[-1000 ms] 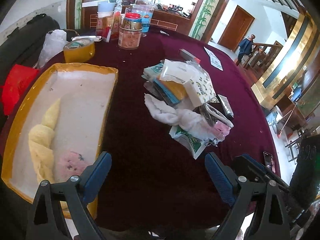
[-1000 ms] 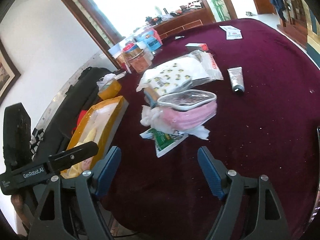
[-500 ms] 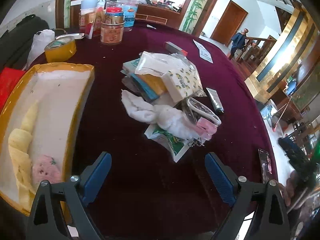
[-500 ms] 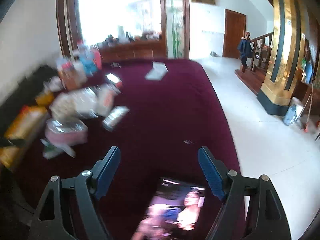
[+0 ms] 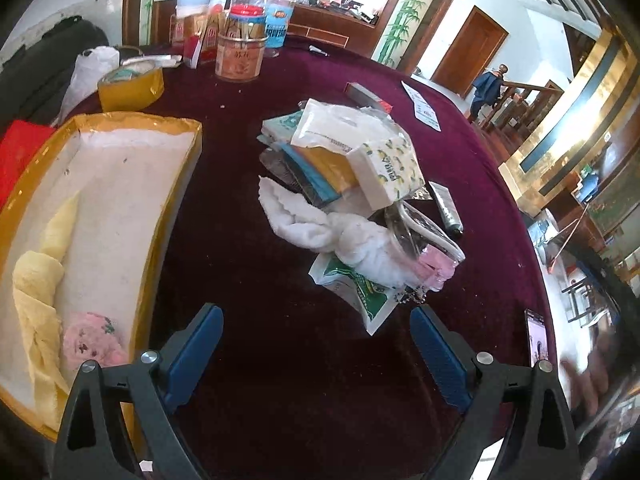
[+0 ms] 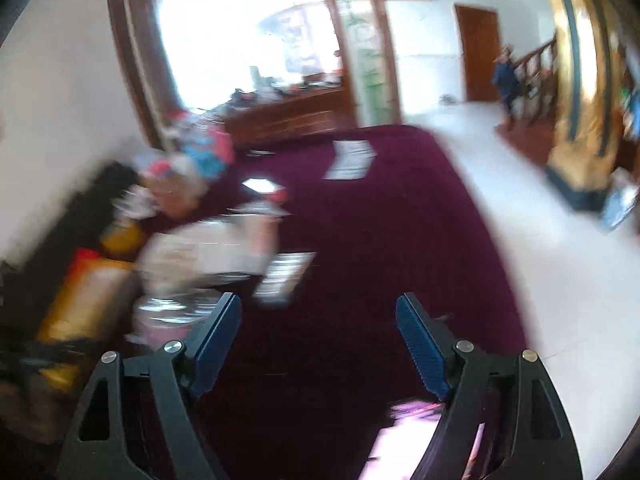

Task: Organize soft objects
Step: 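Grasp the clear pink zippered pouch with the right tool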

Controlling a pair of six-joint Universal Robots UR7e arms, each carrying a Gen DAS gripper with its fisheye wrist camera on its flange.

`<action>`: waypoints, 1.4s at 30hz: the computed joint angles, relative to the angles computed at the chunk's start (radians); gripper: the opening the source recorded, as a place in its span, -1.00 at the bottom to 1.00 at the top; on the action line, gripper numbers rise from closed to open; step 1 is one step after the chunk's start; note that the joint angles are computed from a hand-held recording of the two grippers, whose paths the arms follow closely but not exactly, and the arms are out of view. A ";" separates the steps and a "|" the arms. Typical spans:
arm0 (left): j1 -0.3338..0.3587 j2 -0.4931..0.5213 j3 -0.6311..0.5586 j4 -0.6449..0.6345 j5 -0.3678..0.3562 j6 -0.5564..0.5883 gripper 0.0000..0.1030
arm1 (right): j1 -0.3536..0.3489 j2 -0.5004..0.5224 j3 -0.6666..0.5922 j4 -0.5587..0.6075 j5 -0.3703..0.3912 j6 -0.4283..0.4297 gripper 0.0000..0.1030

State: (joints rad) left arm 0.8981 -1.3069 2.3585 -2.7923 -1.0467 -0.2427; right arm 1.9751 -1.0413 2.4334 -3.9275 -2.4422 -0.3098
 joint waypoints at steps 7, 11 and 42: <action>0.015 -0.009 0.001 -0.010 -0.004 0.018 0.87 | -0.012 0.145 -0.093 0.180 0.179 0.248 0.54; 0.034 -0.017 -0.004 -0.010 -0.004 0.019 0.87 | -0.052 0.189 -0.194 0.352 0.202 0.381 0.54; 0.041 -0.028 -0.014 -0.013 0.005 0.026 0.88 | -0.204 0.193 -0.125 0.280 0.584 0.581 -0.36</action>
